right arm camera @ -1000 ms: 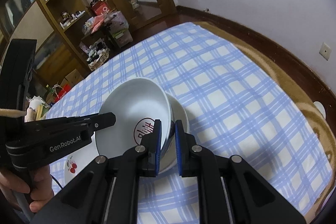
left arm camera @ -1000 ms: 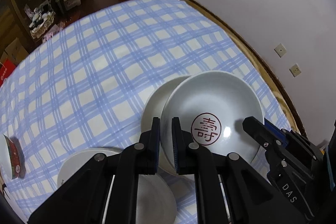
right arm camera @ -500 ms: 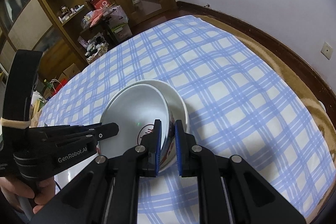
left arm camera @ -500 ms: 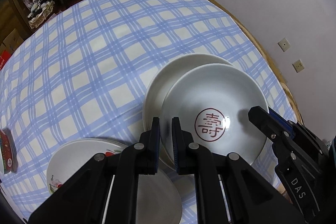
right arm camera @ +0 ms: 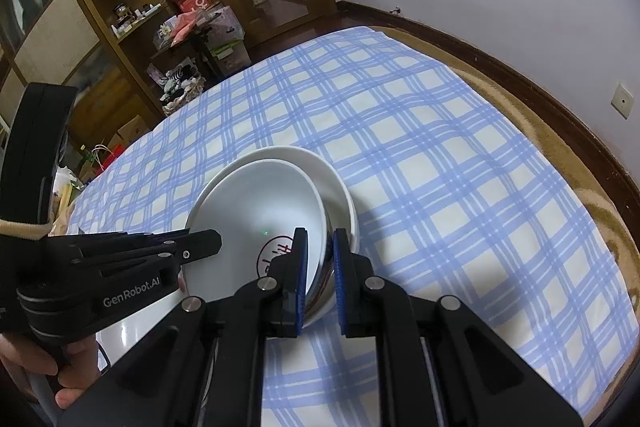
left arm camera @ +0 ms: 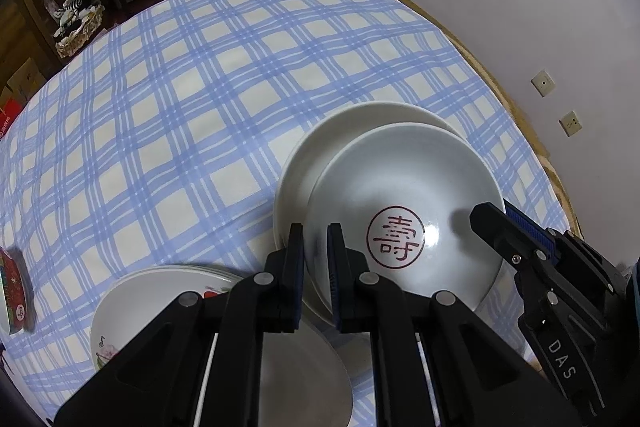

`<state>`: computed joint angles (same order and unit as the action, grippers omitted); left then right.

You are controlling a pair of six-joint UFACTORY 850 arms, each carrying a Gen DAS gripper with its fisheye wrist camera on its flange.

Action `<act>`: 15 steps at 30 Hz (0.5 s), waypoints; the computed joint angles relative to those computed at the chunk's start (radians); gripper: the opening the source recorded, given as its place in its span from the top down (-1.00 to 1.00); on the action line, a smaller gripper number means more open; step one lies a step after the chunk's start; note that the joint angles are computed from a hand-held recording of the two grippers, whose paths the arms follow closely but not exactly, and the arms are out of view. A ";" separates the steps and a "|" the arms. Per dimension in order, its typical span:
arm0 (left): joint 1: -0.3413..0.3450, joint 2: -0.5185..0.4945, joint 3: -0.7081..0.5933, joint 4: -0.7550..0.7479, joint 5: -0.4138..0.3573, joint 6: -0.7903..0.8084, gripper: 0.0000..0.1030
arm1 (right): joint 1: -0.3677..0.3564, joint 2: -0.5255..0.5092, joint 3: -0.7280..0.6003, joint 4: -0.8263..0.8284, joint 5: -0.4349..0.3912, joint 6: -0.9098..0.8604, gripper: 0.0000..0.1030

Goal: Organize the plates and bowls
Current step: 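Lower the red-character bowl into the plain white bowl with both tools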

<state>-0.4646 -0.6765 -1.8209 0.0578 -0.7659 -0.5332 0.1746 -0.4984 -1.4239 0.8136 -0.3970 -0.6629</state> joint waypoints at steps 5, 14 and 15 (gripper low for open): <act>0.000 -0.002 -0.002 0.000 -0.001 -0.001 0.80 | 0.000 -0.001 0.000 -0.005 0.002 -0.002 0.74; 0.000 -0.003 -0.003 0.000 0.000 -0.001 0.79 | 0.002 -0.003 -0.001 -0.007 0.005 0.003 0.74; 0.000 -0.003 -0.003 -0.001 0.000 0.002 0.78 | 0.002 -0.003 -0.001 -0.011 0.006 0.009 0.74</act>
